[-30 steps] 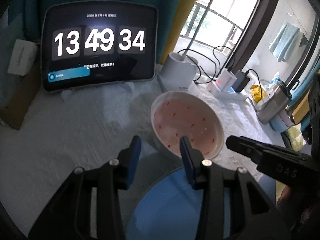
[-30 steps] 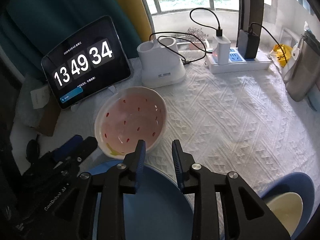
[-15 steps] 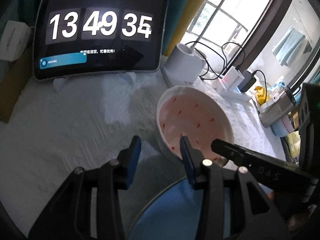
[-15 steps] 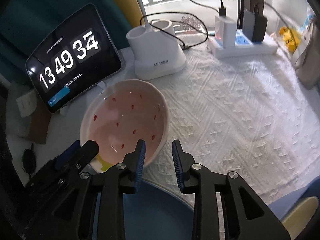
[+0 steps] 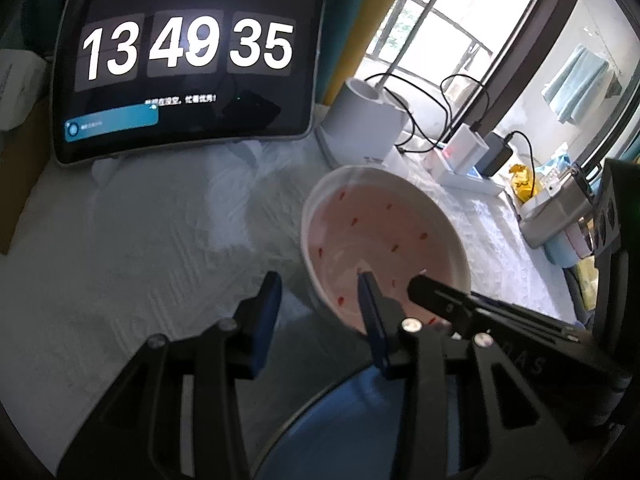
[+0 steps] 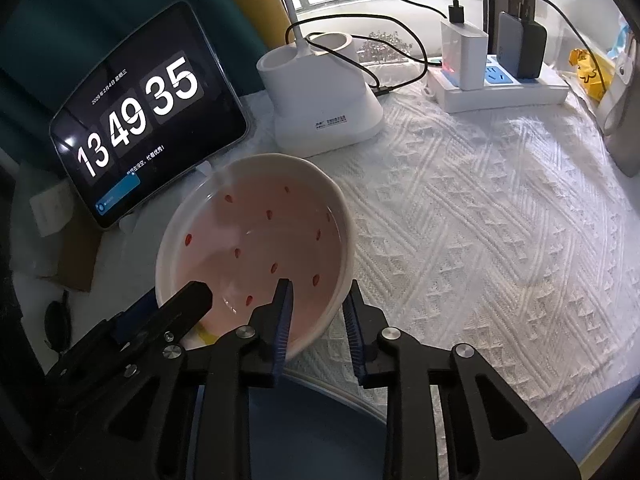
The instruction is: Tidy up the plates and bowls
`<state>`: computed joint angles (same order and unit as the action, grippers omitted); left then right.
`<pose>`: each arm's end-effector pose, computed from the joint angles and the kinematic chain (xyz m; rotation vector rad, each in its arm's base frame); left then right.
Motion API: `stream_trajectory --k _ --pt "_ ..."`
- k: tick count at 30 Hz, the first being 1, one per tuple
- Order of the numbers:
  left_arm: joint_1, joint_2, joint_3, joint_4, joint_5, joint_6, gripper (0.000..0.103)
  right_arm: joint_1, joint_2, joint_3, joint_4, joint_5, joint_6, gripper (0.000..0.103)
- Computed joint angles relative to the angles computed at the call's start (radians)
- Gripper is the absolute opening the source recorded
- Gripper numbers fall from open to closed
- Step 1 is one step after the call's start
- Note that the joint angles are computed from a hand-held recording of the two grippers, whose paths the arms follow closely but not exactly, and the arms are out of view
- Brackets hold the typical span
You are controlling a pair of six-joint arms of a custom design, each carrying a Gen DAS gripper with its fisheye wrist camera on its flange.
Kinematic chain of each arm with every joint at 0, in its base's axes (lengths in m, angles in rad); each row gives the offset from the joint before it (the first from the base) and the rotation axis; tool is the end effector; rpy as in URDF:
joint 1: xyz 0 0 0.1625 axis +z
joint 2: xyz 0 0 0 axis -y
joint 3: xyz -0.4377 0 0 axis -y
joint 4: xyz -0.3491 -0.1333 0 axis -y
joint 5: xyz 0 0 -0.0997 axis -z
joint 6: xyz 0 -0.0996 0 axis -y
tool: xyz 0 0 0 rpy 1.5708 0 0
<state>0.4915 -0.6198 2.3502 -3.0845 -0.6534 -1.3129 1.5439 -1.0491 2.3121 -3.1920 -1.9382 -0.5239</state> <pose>-0.2393 -0.3690 -0.0085 -0.1532 2.4239 -1.0180 0.0854 -0.4523 0.1572 0.5707 -2.6148 0.3309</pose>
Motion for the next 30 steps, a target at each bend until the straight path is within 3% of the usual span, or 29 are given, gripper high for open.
stream_trajectory --k 3,30 --pt "-0.002 0.003 -0.009 0.011 0.001 0.017 0.033 0.004 -0.006 0.003 0.000 0.014 -0.006 0.026" --pt "-0.119 -0.055 -0.036 0.265 0.097 -0.130 0.032 0.012 -0.156 0.069 0.027 0.109 -0.059 0.024"
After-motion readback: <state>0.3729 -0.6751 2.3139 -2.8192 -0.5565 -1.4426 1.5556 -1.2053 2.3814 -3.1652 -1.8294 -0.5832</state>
